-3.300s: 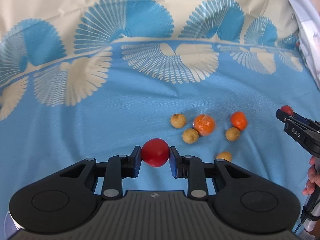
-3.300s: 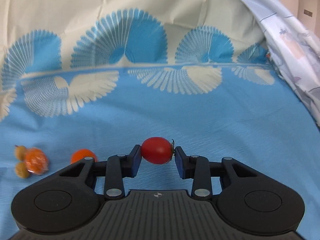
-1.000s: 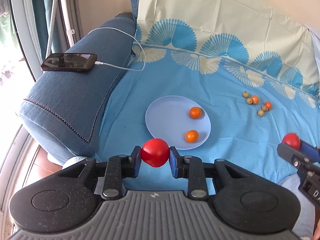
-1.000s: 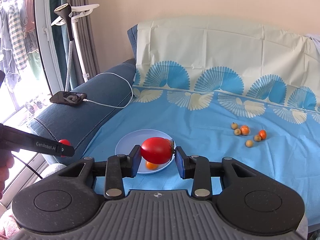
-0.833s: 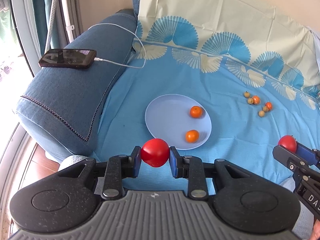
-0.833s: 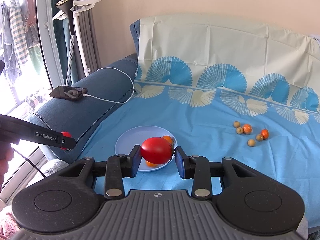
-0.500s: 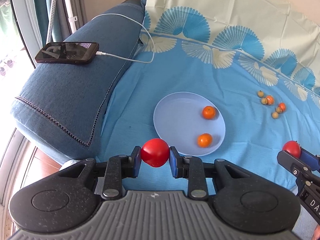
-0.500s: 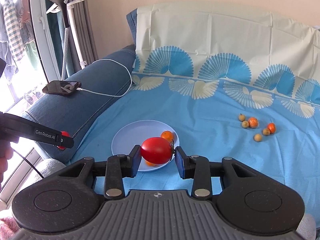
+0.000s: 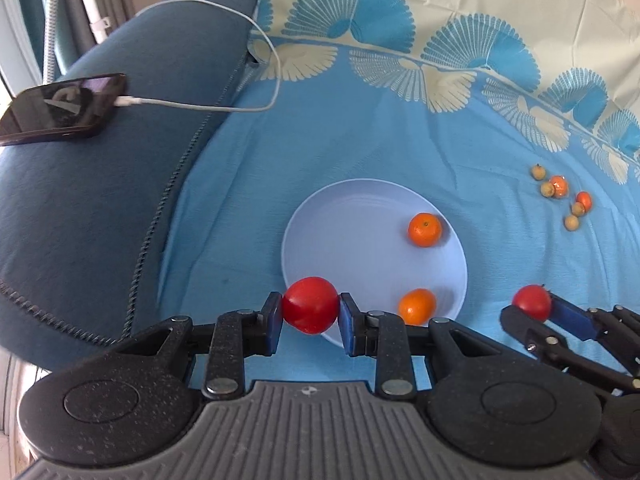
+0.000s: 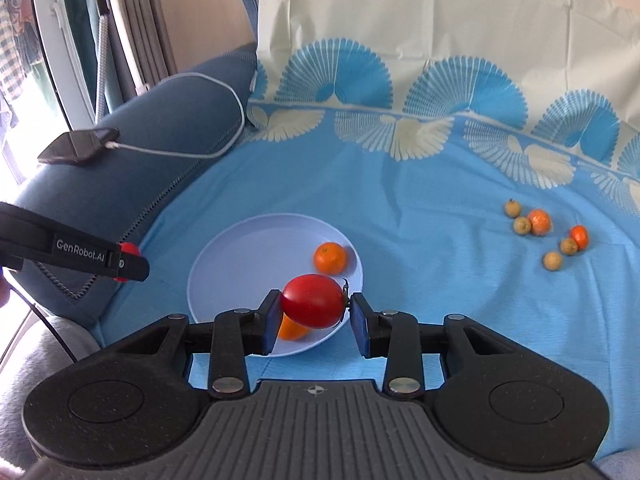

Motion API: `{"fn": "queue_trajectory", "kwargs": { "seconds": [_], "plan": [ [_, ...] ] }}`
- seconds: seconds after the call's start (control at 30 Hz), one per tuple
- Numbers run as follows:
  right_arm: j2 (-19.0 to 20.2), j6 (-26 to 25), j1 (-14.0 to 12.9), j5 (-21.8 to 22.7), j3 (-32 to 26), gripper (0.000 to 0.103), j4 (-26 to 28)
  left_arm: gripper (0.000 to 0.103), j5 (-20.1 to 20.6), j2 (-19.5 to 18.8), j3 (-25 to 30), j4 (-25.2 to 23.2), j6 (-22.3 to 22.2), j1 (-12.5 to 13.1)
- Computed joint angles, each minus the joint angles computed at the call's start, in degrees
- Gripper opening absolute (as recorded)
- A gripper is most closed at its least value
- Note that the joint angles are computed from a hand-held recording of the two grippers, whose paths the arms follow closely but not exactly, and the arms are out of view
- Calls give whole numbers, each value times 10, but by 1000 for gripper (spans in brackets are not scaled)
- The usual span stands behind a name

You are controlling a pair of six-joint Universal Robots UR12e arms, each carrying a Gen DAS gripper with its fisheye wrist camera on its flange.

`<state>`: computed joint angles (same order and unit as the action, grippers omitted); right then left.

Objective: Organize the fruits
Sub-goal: 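Carry both held red tomatoes over the pale blue plate, then open both grippers to drop the red tomatoes onto the plate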

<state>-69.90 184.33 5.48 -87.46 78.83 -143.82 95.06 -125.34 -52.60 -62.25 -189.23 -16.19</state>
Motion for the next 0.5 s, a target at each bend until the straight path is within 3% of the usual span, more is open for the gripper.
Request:
{"fn": "queue_trajectory", "kwargs": {
  "seconds": [0.5],
  "plan": [
    [80,-24,-5,9,-76,38,63,33,22,-95,111,-65,22,0]
  ]
}}
